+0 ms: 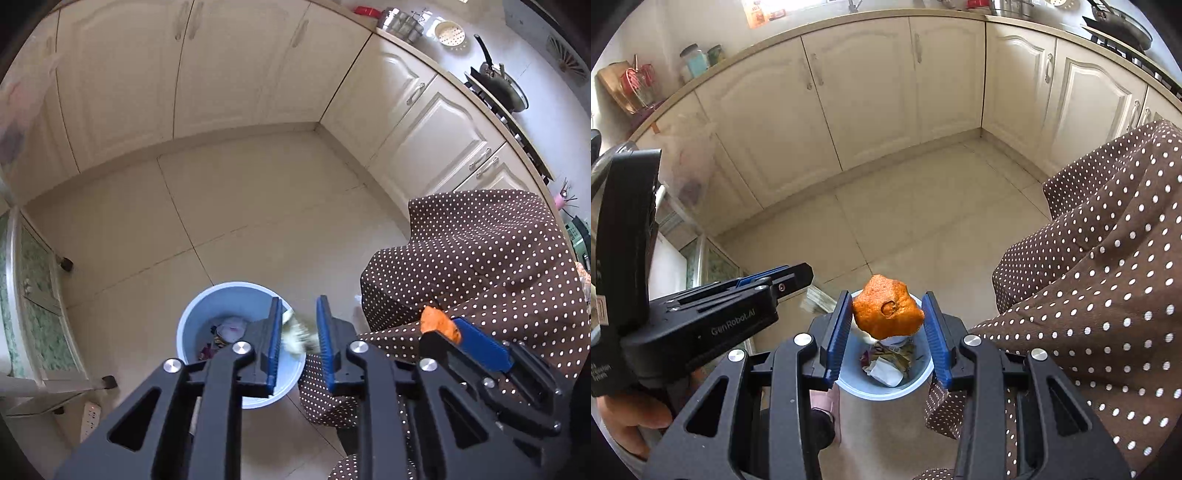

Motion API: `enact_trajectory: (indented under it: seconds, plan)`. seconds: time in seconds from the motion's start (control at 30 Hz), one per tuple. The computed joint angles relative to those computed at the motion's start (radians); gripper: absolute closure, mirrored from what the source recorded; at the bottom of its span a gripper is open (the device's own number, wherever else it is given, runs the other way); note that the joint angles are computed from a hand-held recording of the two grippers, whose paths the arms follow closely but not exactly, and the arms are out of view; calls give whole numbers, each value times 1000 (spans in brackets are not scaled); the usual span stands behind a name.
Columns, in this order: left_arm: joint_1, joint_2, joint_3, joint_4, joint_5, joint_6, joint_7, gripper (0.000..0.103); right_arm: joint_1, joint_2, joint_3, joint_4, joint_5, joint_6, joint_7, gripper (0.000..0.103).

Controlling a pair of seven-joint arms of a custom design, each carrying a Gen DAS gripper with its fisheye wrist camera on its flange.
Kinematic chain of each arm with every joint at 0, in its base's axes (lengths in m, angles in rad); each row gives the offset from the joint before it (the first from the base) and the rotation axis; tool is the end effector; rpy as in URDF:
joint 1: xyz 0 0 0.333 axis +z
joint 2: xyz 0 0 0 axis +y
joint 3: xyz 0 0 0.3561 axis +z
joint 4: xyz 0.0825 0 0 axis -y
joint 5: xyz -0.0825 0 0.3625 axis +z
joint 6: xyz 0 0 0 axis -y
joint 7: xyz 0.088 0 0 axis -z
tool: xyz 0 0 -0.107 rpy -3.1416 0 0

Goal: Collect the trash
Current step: 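Carry both over the bucket and open the left tool while the right holds the peel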

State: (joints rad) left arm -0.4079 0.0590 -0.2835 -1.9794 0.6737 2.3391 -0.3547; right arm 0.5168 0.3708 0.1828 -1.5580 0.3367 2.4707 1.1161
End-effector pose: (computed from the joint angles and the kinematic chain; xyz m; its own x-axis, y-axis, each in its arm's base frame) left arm 0.4560 -0.3602 0.5220 0.6330 -0.6913 0.3484 -0.5329 -0.7156 -0.4517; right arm 0.5532 0.4352 0.5423 0.8115 -0.5694 -0.1313 -0.5294 -0.6214 -0.5775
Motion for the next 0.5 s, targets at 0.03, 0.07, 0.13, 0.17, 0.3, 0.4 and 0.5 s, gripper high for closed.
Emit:
enact_trajectory:
  seconds: [0.03,0.07,0.13,0.17,0.3,0.4,0.5]
  plan:
    - [0,5,0,5,-1,-3,2,84,3,2,-2,3,-4,-2,8,66]
    - [-1,8,0,8,1,-10,2,83,3,4,-5,4,-6,-3,12,66]
    - [-5,12,-1,16,2,-15,3,82,7,7,-8,5,-16,-6,18,66]
    - [-7,11,-1,15,2,-11,1,80,7,7,-9,5,-19,-7,21,66]
    - [-15,16,-4,31,-1,-21,11,76,9,11,-9,4,-28,-14,30,66]
    - [-21,13,-5,31,-1,-27,7,76,11,15,-9,5,-33,-18,35,66]
    - [-25,11,-8,30,-11,-40,5,76,14,18,-8,11,-37,-22,39,66]
